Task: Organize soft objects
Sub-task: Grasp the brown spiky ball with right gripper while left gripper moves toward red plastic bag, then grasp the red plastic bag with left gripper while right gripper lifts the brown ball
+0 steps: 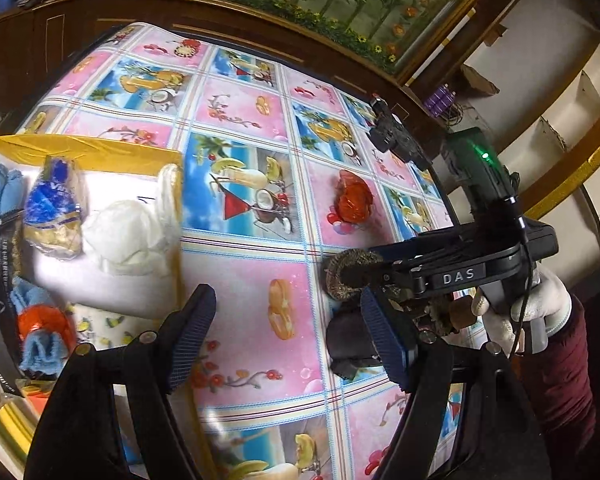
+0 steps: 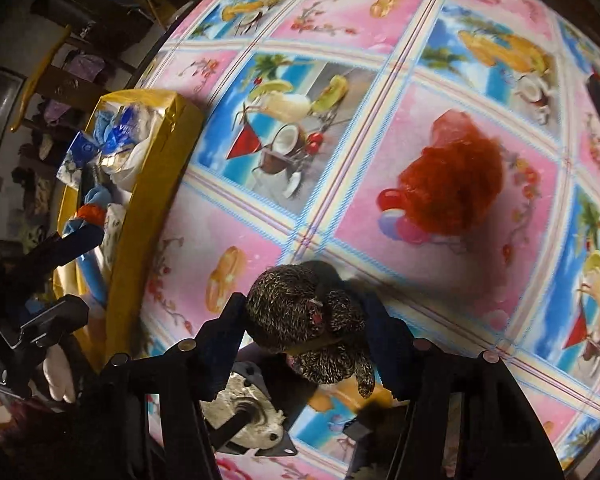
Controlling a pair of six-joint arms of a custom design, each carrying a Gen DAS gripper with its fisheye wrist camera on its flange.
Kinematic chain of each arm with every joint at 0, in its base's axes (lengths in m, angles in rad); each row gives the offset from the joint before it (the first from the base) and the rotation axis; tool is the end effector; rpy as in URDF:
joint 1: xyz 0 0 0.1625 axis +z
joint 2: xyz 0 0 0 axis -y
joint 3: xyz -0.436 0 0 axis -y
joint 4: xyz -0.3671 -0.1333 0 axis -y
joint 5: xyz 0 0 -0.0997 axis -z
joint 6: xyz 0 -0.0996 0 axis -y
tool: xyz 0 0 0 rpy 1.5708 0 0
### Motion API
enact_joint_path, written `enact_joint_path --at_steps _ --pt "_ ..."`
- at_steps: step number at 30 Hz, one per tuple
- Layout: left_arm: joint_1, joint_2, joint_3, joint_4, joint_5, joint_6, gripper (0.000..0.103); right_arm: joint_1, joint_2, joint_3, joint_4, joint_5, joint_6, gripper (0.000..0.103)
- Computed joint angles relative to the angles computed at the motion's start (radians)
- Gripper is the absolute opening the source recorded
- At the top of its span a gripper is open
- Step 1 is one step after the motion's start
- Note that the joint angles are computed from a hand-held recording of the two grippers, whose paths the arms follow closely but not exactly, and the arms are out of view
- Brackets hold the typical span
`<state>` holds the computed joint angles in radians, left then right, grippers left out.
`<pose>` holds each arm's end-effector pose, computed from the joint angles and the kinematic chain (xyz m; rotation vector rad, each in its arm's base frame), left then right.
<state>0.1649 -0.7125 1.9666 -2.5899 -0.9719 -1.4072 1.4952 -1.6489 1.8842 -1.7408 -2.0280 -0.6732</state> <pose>-0.4839 -0.2726 -0.0045 0.0971 2.7135 -0.7741 0.0576 -0.4222 0.4159 0.8212 -2.5957 -0.3144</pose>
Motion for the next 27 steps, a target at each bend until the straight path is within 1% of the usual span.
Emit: enact_joint_path --at_steps 2,4,5,8,11,13,16,17,21,22,23,24,25,26,27 --pt "0.013 0.018 -0.025 -0.011 -0.013 0.034 0.074 -0.019 -0.025 -0.004 -0.016 0.035 -0.025 0.056" --pt "0.027 0.035 -0.061 0.000 -0.013 0.071 0.074 -0.054 -0.057 -0.025 -0.023 0.098 -0.062 0.056" --pt "0.036 0.046 -0.084 0.014 -0.008 0.092 0.074 -0.069 -0.071 -0.032 -0.023 0.122 -0.067 0.056" --pt "0.078 0.091 -0.166 0.041 -0.001 0.187 0.074 -0.153 -0.116 -0.058 -0.039 0.198 -0.101 0.056" --pt "0.138 0.145 -0.254 0.052 -0.034 0.268 0.074 -0.273 -0.165 -0.067 -0.063 0.297 -0.137 0.056" --pt "0.175 0.186 -0.326 0.097 -0.044 0.295 0.074 -0.384 -0.203 -0.071 -0.053 0.413 -0.171 0.056" --pt "0.213 0.245 -0.430 0.181 -0.051 0.335 0.074 -0.521 -0.252 -0.065 -0.047 0.534 -0.244 0.056" --pt "0.223 0.264 -0.465 0.215 -0.052 0.347 0.074 -0.564 -0.282 -0.058 -0.039 0.563 -0.275 0.056" --pt "0.260 0.348 -0.621 0.390 -0.079 0.410 0.074 -0.672 -0.337 -0.021 -0.119 0.618 -0.370 0.057" --pt "0.268 0.368 -0.656 0.430 -0.093 0.423 0.074 -0.692 -0.336 -0.022 -0.119 0.628 -0.377 0.057" --pt "0.275 0.388 -0.692 0.475 -0.102 0.429 0.074 -0.704 -0.331 -0.017 -0.125 0.621 -0.372 0.057" --pt "0.279 0.406 -0.722 0.511 -0.105 0.434 0.075 -0.697 -0.324 -0.008 -0.147 0.589 -0.358 0.057" --pt "0.282 0.418 -0.736 0.514 -0.112 0.449 0.075 -0.688 -0.323 0.008 -0.177 0.559 -0.355 0.057" --pt "0.285 0.429 -0.749 0.511 -0.120 0.468 0.075 -0.674 -0.326 0.017 -0.194 0.543 -0.351 0.058" --pt "0.283 0.441 -0.770 0.531 -0.112 0.473 0.075 -0.673 -0.327 0.024 -0.203 0.538 -0.352 0.060"
